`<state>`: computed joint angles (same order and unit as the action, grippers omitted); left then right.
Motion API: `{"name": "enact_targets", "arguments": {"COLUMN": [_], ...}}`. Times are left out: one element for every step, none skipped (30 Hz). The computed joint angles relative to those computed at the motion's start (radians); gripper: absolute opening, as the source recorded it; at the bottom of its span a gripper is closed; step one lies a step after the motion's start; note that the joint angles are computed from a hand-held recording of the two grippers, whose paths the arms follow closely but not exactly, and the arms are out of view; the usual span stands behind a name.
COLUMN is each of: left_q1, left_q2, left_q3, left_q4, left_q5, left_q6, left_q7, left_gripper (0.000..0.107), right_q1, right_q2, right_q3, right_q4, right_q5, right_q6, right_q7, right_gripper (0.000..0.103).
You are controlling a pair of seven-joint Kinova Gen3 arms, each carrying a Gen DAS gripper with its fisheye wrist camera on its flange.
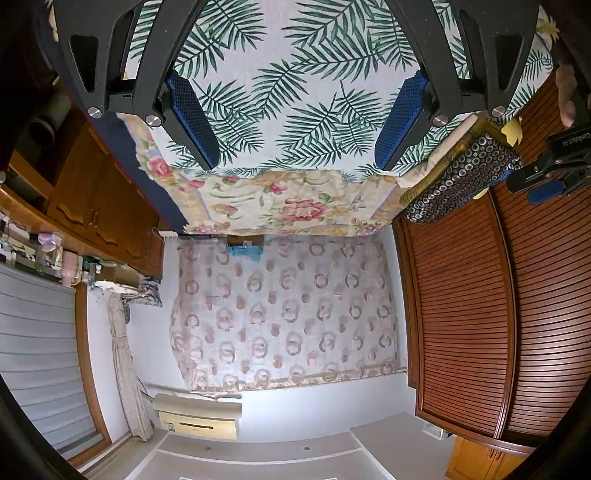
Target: Fold small clothes
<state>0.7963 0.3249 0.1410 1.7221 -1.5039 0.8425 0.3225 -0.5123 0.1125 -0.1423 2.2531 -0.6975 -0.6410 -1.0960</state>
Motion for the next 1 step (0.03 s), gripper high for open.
{"name": "enact_targets", "arguments": {"left_q1": [0.000], "left_q2": [0.000], "left_q3": [0.000], "left_q4": [0.000], "left_q5": [0.000], "left_q6": [0.000], "left_q7": [0.001], "left_gripper": [0.086], "right_q1": [0.000], "right_q2": [0.000], "right_q3": [0.000], "right_q4": [0.000], "right_q5": [-0.001], "right_q6": [0.000], "right_q7": [0.001], "right_gripper": [0.087]}}
